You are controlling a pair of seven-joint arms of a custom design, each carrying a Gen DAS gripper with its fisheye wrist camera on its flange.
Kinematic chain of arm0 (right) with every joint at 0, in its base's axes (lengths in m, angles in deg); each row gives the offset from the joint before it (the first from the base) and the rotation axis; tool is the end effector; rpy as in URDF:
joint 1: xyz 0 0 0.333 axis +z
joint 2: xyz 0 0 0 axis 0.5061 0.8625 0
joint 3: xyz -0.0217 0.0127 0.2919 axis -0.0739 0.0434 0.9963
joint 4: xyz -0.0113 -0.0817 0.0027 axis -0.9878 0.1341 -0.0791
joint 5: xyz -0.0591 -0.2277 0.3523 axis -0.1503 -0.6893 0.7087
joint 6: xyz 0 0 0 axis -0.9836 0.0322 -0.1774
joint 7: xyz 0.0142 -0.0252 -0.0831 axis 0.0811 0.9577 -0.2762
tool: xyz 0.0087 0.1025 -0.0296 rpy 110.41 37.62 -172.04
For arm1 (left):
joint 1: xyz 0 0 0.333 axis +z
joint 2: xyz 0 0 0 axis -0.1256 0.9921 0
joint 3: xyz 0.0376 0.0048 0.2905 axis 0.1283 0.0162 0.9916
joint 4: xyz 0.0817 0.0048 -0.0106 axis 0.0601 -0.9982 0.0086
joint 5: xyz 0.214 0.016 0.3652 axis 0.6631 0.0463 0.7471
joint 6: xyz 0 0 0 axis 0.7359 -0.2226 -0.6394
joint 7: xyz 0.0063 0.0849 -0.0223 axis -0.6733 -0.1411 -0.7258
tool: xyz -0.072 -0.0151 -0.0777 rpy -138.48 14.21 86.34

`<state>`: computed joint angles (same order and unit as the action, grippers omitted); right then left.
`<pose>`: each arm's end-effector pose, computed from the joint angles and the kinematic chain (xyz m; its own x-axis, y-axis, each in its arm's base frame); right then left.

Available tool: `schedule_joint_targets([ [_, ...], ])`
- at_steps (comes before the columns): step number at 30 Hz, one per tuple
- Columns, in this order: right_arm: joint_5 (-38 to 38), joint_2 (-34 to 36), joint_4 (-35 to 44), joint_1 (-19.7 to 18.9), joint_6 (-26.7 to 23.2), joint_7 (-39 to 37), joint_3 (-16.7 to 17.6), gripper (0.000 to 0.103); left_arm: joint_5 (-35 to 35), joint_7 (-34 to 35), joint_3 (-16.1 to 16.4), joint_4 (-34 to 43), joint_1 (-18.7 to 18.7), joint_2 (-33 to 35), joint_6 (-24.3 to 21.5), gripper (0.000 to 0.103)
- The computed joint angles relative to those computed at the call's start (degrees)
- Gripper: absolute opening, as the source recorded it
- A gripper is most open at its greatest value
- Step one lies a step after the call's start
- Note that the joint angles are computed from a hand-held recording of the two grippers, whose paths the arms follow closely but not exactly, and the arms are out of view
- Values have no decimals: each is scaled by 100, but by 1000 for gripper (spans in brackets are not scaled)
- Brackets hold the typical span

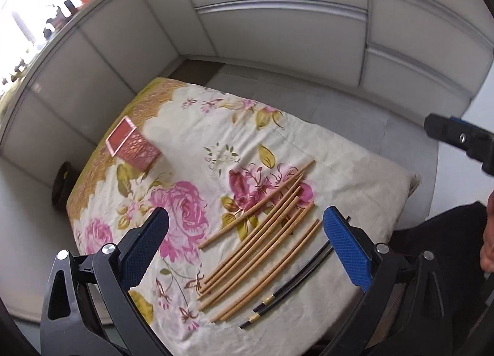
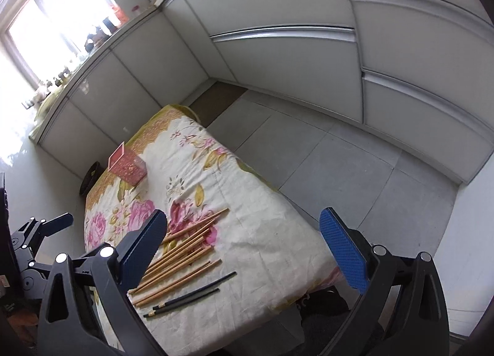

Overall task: Organize utensils
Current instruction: 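Grasp a wooden chopstick from the pile with the left tool while the right tool grasps another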

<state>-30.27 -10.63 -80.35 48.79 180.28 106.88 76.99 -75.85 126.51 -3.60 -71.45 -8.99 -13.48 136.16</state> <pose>0.4824 0.2726 0.5309 -0.3813 -0.8016 -0.4605 -0.6371 0.5888 -0.4974 0.5970 -0.1001 0.5976 -0.6224 -0.7241 -0.2973 -0.5969 0.6848 -0.4181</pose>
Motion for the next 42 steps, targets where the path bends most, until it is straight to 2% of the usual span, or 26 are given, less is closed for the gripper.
schedule_joint_targets([
  [2, -67, 61, -55, -100, 14, 256, 0, 96, 157, 430, -37, 386, -51, 451, -166, 96],
  [4, -36, 30, -215, -172, 377, 538, -42, 96, 146, 864, -60, 973, -104, 969, -622, 95],
  [6, -370, 57, -206, -313, 480, 832, 64, 96, 280, 1081, -81, 1614, -184, 1513, -1101, 92],
  [9, -582, 146, -156, -379, 600, 1086, 88, 96, 469, 1450, -79, 2373, -305, 2185, -1627, 81],
  [11, -552, 249, -89, -343, 676, 1073, 34, 96, 659, 1572, -30, 2846, -395, 2607, -1912, 68],
  [14, -322, 406, -4, -236, 781, 893, -76, 96, 767, 1788, 24, 3629, -469, 3219, -2584, 56],
  [18, 54, 530, 13, -144, 917, 707, -182, 96, 704, 2183, 47, 4313, -463, 3715, -3191, 43],
  [20, 142, 583, 47, -127, 946, 646, -197, 96, 651, 2343, 55, 4765, -461, 4000, -3584, 29],
  [22, 216, 648, 100, -110, 948, 566, -211, 96, 642, 2476, 74, 5162, -478, 4250, -3902, 21],
  [23, 249, 683, 129, -101, 946, 531, -216, 96, 650, 2523, 79, 5252, -500, 4329, -3976, 16],
  [28, 299, 793, 258, -78, 833, 457, -223, 96, 612, 2770, 84, 5654, -522, 4566, -4308, 15],
  [34, 537, 899, 360, -12, 740, 260, -272, 96, 624, 2938, 74, 5470, -603, 4460, -4239, 15],
  [39, 818, 1031, 523, 62, 577, -90, -303, 96, 717, 2936, 87, 4967, -665, 4234, -4050, 14],
  [40, 964, 1095, 601, 88, 497, -245, -319, 96, 716, 2905, 87, 4815, -662, 4164, -3970, 13],
  [42, 1782, 1343, 852, 189, 310, -1056, -392, 96, 653, 2783, 83, 4672, -631, 4116, -3862, 9],
])
